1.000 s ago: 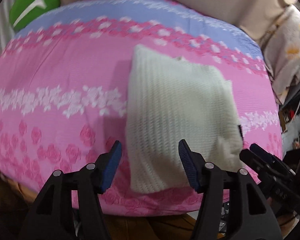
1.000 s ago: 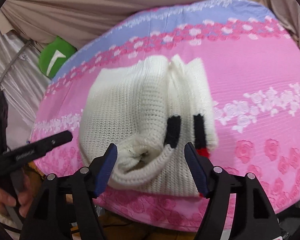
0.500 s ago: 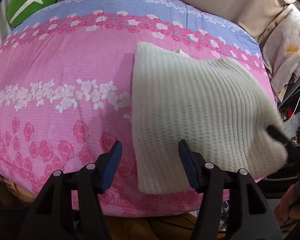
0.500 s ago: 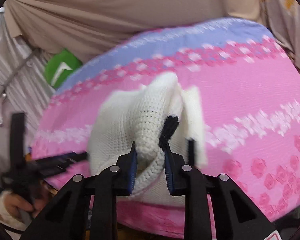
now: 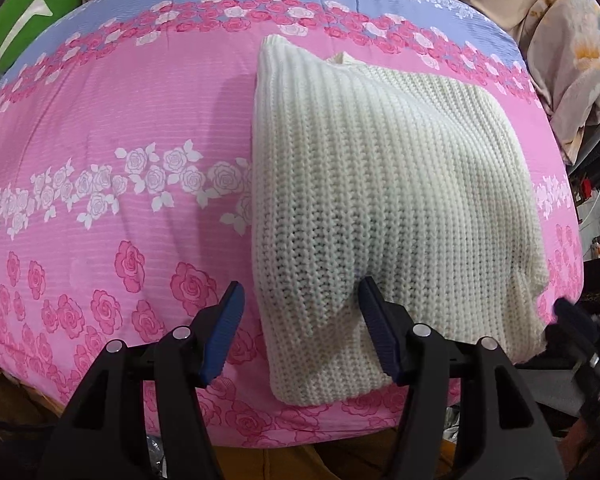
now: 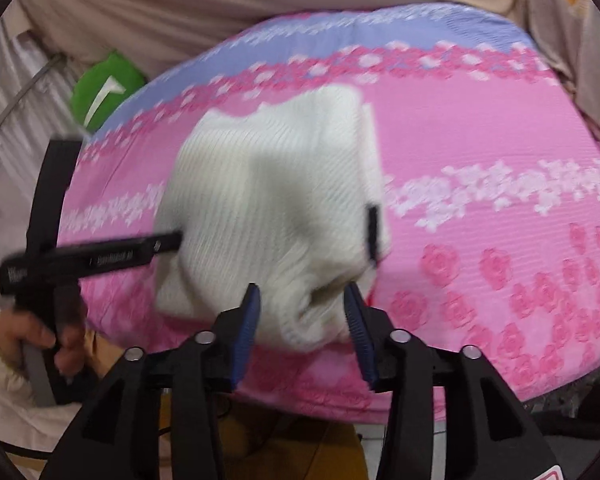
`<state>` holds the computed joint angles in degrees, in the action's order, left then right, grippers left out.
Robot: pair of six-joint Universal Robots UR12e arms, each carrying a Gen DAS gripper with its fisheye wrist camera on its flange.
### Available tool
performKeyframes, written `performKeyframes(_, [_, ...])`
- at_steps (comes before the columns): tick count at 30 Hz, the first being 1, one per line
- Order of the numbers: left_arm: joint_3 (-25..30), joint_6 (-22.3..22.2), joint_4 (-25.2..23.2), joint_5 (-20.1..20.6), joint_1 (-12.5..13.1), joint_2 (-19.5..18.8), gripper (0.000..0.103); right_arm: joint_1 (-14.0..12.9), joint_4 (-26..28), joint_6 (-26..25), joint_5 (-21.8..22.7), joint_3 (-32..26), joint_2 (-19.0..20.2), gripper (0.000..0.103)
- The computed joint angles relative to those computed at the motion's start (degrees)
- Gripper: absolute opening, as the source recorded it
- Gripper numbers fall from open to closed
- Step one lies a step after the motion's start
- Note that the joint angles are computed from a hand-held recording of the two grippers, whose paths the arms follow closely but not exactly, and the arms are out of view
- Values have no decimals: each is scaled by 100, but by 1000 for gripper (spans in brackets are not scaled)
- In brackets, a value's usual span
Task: Fold small clothes
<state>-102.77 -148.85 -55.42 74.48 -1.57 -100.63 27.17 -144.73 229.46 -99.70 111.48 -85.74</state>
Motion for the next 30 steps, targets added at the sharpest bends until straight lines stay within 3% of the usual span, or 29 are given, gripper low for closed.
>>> performKeyframes(2, [-25,33,39,-13,5,17,57,28,50,-82,97,-46,126,46])
performKeyframes(3, [-35,83,28,-38,14,35,57,15,105,-92,62,-76,188,35])
performKeyframes(4, [-43,117,8,-57,21,59,56,1,75,-45,80,-49,181,10])
performKeyframes(7, [-68,388,-179,-180,75,175,56,35,-577,240,-293,154,-15,10])
performKeyframes(9, [-100,429,-174,1,55,185,56,95,-522,172,-584,148,-68,10])
performKeyframes(12, [-100,405,-197,569,-80,19,57,-83,74,134,96,198,108,9])
performKeyframes(14, [-130,424,-186,745,-127,-50,57,-174,52,146,438,318,202,7])
performKeyframes(17, [-162,517,-117,598,-77,66,56,-127,280,247,252,153,65,12])
performKeyframes(22, [-30,467,-120,-159,92,279,55,-26,90,234,-413,-9,-105,41])
performKeyframes(25, [80,259,83,-294,11,198,55,-209,75,33,-387,-141,35,41])
performKeyframes(29, [272,-23,280,-86,-206,-62,55,-450,71,-216,-140,-257,327,39])
performKeyframes(30, [298,-72,311,-28,-250,-117,55,-505,115,-338,-121,-287,386,21])
